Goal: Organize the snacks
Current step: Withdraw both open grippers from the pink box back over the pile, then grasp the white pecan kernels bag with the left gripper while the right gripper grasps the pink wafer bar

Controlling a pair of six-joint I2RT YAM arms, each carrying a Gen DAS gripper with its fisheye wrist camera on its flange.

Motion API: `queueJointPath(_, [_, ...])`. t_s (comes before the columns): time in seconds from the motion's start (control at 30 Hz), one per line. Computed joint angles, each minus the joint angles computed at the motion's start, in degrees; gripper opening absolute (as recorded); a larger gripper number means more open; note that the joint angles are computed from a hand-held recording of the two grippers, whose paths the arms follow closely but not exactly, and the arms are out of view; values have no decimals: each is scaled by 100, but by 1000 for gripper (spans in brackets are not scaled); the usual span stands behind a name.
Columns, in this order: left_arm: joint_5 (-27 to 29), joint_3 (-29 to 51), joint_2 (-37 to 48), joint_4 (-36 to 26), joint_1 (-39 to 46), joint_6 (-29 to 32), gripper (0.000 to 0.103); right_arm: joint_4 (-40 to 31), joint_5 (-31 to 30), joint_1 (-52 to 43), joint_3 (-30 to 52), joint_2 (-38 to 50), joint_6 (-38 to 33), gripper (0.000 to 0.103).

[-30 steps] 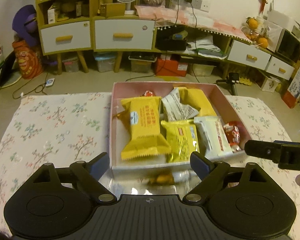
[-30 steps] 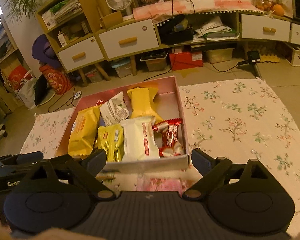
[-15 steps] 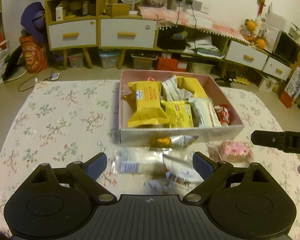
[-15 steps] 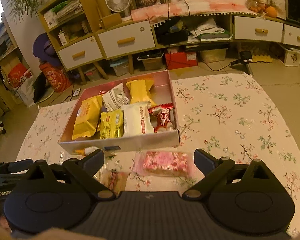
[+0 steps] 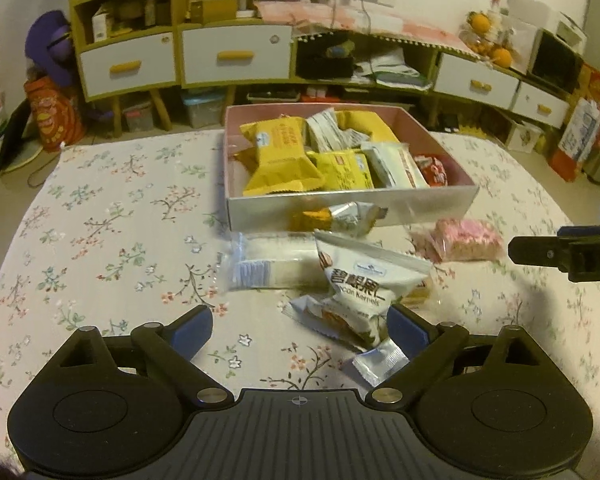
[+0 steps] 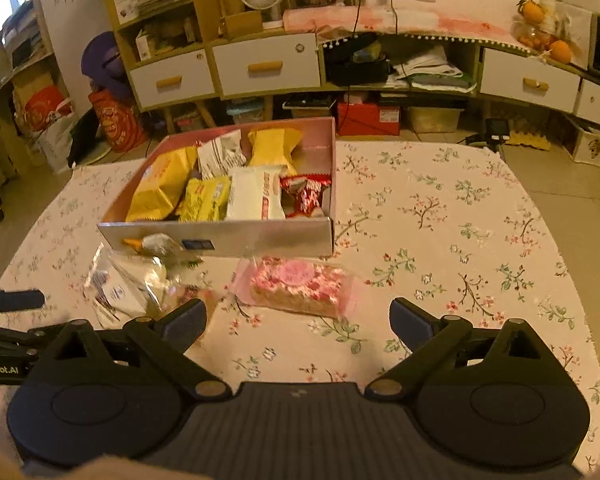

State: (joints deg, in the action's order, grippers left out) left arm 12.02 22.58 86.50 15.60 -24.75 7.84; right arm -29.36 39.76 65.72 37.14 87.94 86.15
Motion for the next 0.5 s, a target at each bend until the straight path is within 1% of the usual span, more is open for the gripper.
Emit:
queueJointPath(0.17, [198,-27,344,350,-6,192,95,72,-31,64,-141,224,-270,98])
queueJointPath(0.3, [230,78,752,561,-67,279,93,277,-76,-3,-199,492,-878,98])
queueJointPath(0.37, [401,116,872,634,-32,317,93,402,-80,-75,-243,600,-1218,98])
queueJointPath(0.47, [671,164,1017,726,8,493,90,655,-80,-218,-340,671,-1645,98])
queueJointPath(0.5, [701,184,1069,753,4,520,87,762,-86,-283,-377,689,-1760,98])
